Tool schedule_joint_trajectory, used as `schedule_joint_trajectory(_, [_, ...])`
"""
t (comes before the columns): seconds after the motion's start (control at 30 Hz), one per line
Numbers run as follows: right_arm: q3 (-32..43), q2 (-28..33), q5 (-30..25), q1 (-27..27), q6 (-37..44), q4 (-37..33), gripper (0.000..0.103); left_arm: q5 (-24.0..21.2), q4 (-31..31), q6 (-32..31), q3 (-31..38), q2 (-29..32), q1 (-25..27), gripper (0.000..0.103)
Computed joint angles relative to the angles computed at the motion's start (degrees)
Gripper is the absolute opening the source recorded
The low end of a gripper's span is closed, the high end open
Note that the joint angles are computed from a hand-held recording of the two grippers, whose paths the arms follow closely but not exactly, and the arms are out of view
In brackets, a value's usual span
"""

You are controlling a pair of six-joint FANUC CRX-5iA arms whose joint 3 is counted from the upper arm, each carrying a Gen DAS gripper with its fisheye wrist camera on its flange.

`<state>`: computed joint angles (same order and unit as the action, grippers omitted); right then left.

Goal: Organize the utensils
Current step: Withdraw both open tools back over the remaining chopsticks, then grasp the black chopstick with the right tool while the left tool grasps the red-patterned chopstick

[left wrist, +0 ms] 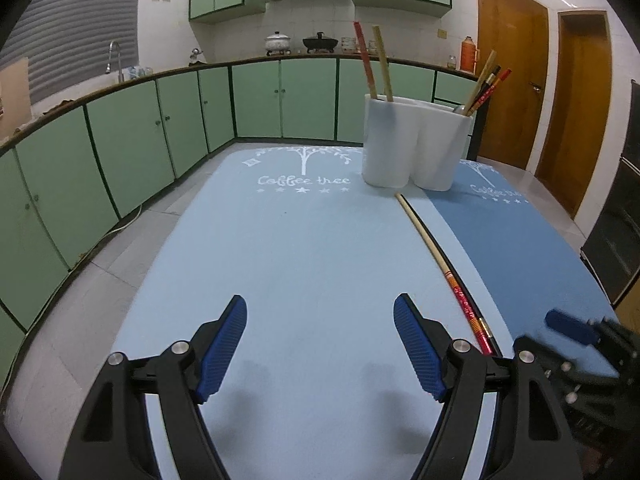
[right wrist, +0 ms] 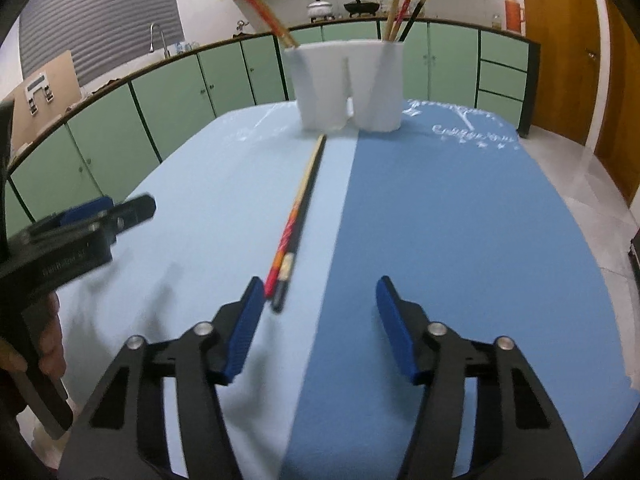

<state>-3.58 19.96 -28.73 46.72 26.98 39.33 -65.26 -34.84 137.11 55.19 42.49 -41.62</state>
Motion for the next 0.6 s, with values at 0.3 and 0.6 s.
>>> schedule_joint_trajectory(0.3, [2.15,1.06,-1.68,1.02,4.85,-3.73,0.032,0.65,-0.77,1.48,-2.15,-1.37,0.07,0.075])
schedule_joint_trajectory(0.6, [4.23,2.17,-2.96,1.16,8.51,-5.94,0.007,1.43,-0.29,1.09,-1.86,-1.11,0.07,0.075])
